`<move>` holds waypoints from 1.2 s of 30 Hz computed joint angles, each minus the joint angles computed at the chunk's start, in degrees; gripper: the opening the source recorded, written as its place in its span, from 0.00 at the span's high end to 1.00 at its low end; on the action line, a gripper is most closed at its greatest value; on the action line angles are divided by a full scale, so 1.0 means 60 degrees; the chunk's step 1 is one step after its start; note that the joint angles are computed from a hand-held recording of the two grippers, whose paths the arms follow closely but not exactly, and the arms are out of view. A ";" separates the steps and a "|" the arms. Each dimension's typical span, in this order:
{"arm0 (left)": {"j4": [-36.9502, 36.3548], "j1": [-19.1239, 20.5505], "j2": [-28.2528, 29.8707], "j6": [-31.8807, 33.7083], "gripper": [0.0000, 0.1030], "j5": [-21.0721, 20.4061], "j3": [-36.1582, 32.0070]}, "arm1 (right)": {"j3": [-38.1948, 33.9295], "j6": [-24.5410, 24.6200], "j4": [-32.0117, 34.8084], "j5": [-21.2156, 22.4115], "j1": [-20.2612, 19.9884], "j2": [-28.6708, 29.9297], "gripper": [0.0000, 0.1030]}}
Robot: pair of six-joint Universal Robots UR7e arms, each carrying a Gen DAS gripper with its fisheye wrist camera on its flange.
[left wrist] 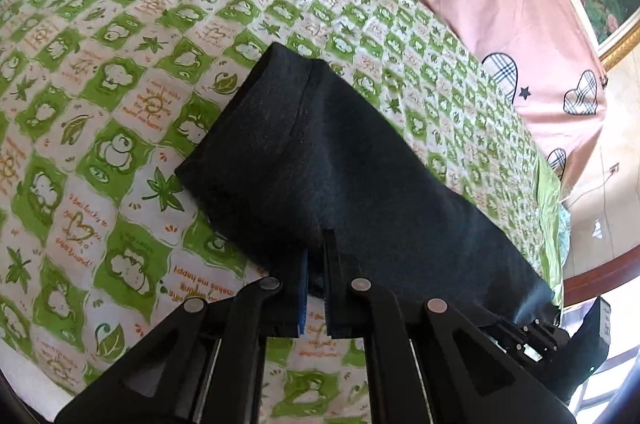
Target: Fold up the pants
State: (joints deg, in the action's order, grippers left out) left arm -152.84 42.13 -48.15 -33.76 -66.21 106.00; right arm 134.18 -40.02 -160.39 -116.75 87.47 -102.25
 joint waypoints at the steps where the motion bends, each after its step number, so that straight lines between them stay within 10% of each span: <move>1: 0.0057 0.0020 0.0025 -0.0004 0.96 0.0012 -0.0003 | -0.0002 0.0043 0.0088 -0.0003 -0.0041 -0.0014 0.94; 7: -0.0005 0.0136 -0.0167 -0.0039 0.86 -0.0165 0.0304 | -0.0112 0.0392 0.0663 0.0164 -0.0147 -0.0185 0.86; 11: 0.0157 -0.0062 -0.0518 0.0050 0.44 0.0157 0.0528 | -0.0240 0.0810 0.1210 0.1050 -0.0231 -0.0645 0.64; 18: 0.0796 0.0142 -0.0473 -0.0513 0.30 0.0344 0.0144 | -0.1281 0.2194 0.1329 0.2178 -0.0668 -0.0256 0.56; 36: 0.1062 0.0433 0.0381 -0.0626 0.32 0.0773 -0.0759 | -0.5097 0.2607 0.4784 0.1913 -0.1002 0.3544 0.57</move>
State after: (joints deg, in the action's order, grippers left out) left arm -146.47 44.73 -45.87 -37.52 -61.57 101.45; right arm 103.60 -24.38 -131.69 -105.27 81.46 -80.98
